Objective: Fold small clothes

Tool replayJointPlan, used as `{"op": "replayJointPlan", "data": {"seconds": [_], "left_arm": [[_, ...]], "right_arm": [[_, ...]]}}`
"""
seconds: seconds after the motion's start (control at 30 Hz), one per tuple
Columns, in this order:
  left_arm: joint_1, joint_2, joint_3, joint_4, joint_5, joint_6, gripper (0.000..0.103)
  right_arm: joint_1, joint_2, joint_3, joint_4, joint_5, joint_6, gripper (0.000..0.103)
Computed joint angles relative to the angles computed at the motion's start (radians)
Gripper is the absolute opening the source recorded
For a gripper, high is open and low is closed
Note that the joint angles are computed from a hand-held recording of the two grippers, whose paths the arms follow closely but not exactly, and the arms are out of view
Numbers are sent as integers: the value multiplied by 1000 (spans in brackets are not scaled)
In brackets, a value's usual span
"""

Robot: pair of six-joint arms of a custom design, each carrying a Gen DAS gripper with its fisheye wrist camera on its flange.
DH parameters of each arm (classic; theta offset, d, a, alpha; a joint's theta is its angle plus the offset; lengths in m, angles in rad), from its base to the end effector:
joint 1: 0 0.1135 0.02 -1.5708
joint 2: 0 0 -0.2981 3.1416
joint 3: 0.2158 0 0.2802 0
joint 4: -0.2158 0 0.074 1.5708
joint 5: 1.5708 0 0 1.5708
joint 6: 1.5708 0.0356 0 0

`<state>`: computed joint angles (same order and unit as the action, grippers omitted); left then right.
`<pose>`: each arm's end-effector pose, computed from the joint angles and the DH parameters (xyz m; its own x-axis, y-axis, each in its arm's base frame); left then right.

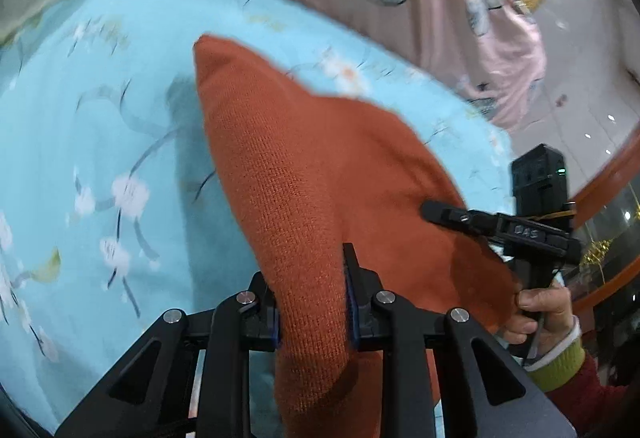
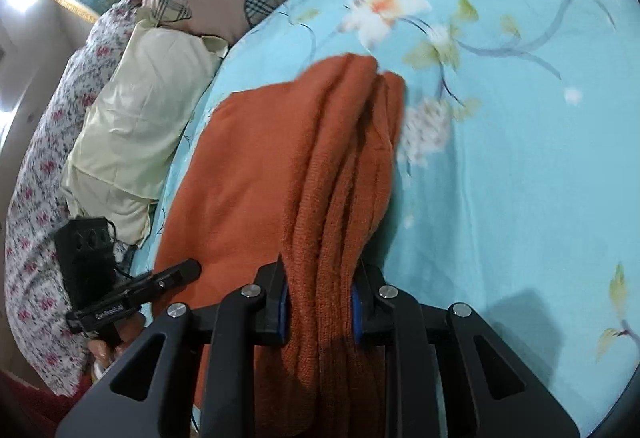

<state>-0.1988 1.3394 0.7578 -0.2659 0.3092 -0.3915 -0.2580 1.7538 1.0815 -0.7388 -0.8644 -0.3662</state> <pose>0.2770 -0.0669 0.2225 -0.8264 -0.2043 -0.5247 0.0760 0.8829 -0.4634 0.3368 -0.0609 0.1872 -0.9087 -0.0006 -0.4174 -0.2964 0.7050 0.6443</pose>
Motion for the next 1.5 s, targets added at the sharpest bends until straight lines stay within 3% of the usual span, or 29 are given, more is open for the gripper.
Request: {"op": "replayJointPlan", "data": {"seconds": [0.13,0.27,0.5,0.67,0.7,0.8,0.9,1.0,1.2,1.37,1.5], "left_arm": [[43,8,-68,66,42,-12,34],[29,2,-70,48,-17,-9,49],[0,-136,-68,-61,-116,-19,51],[-52,-256,-79,-94,-140,-25,48],[-72,-266,-77,-93,-143,-24,48],[-125,-269,-78,-86,-148,-13,48],[-164,-239,-76,-89,-159,-15,43],[-174,-231,-79,-87,-146,-23,42],[-185,-208,-83,-55,-73,-31,42],[-236,-162,-117,15,-134,-46,41],[-262,-160,-122,23,-169,-54,41]], "right_arm": [[3,-7,-2,6,20,5,32],[-4,-49,1,19,86,41,45],[-35,-116,42,75,65,113,47],[59,-80,70,107,142,152,44],[72,-63,73,112,158,164,40],[73,-40,73,119,167,178,16],[44,-79,61,127,107,178,12],[21,-138,42,148,57,170,11],[26,-18,38,186,192,177,11],[12,-21,40,172,188,196,15],[40,-145,25,196,295,228,19]]}}
